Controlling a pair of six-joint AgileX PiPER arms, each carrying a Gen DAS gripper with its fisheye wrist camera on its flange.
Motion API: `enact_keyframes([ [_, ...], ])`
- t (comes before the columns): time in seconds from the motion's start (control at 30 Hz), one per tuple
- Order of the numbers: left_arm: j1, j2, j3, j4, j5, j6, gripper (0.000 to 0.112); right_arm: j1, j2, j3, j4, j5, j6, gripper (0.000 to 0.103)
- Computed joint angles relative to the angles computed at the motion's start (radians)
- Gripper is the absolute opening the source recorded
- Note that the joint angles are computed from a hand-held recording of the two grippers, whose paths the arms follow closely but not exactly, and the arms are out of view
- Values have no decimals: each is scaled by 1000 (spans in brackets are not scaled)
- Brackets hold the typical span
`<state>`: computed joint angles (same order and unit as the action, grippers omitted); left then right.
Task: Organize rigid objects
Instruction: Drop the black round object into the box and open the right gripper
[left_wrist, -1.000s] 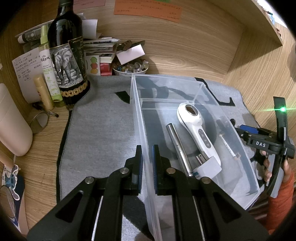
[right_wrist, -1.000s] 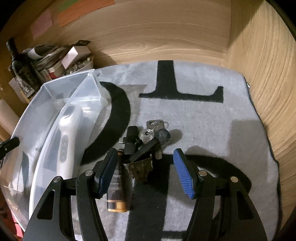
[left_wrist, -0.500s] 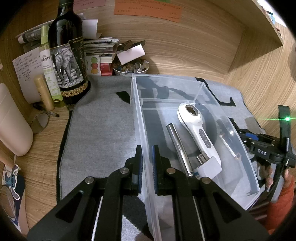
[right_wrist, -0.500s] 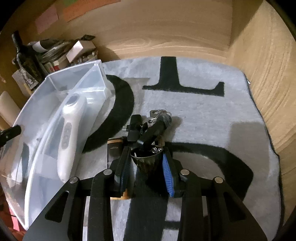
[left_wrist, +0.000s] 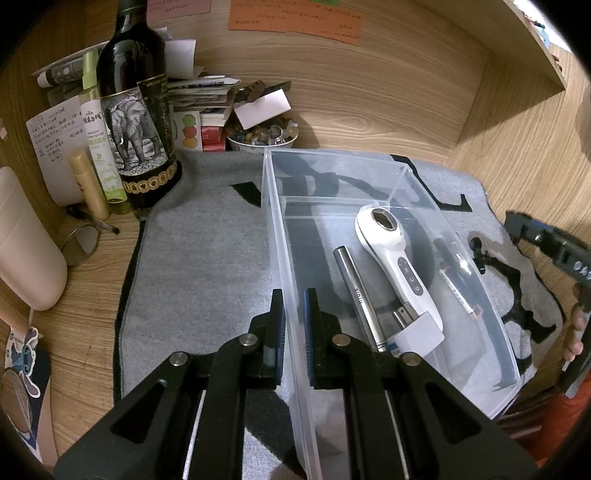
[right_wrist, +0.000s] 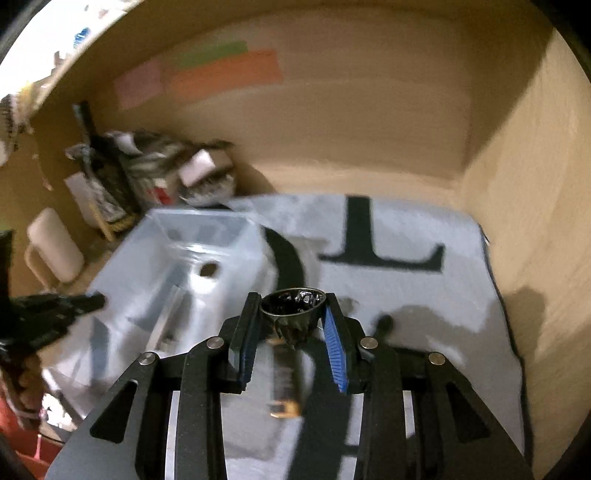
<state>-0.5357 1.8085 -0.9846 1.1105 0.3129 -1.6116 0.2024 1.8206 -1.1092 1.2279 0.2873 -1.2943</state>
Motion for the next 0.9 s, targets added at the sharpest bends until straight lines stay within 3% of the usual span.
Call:
enact_keyframes([
  [0.27, -2, 0, -1, 2, 1, -4, 9, 83, 7, -34, 61, 53, -91, 30],
  [0.63, -1, 0, 0, 3, 0, -6, 9, 150, 141, -185, -225, 142, 193, 30],
  [0.9, -3, 1, -2, 0, 2, -4, 9, 161, 148, -195, -265, 160, 232, 35],
])
